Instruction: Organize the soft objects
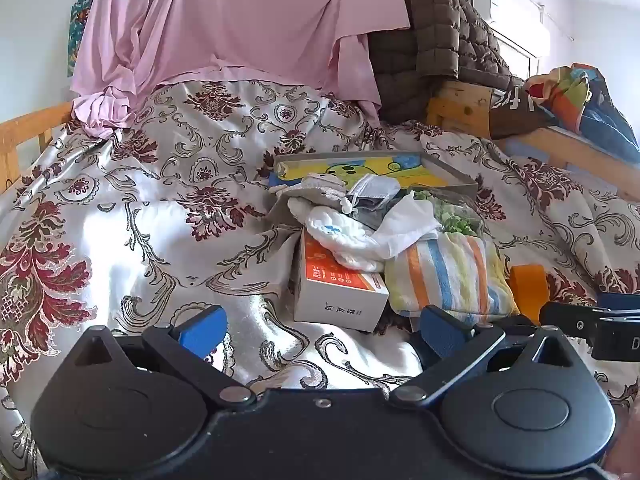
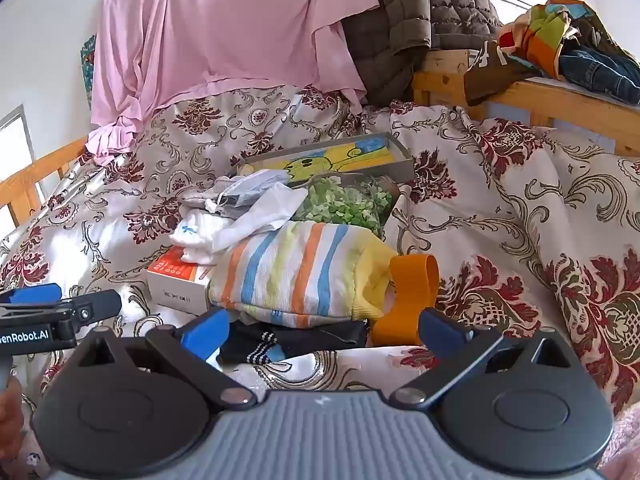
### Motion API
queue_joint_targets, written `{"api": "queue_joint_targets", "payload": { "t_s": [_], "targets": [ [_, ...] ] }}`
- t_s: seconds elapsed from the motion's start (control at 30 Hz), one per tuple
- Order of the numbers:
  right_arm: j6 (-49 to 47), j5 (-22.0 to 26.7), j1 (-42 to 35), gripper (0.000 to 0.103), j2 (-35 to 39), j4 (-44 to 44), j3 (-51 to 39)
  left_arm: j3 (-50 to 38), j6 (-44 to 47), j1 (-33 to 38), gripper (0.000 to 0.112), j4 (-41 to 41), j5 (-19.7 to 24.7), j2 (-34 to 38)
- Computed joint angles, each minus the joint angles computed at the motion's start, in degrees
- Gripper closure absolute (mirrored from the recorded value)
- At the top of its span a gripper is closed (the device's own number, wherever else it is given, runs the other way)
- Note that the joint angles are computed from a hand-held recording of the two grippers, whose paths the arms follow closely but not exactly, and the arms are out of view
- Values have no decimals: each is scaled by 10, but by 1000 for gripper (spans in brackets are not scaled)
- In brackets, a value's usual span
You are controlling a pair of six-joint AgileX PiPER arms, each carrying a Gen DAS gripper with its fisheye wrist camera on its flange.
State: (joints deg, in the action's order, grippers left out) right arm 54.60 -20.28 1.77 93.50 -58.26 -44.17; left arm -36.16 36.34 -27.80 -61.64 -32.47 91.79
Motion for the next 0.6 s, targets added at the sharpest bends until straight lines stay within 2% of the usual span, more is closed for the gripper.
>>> {"api": "queue_joint_targets", "payload": {
  "t_s": [0.6],
  "targets": [
    [4,2,1,0,0,-4,-2,-2,1,6,10,-5,13,-3]
  ]
}}
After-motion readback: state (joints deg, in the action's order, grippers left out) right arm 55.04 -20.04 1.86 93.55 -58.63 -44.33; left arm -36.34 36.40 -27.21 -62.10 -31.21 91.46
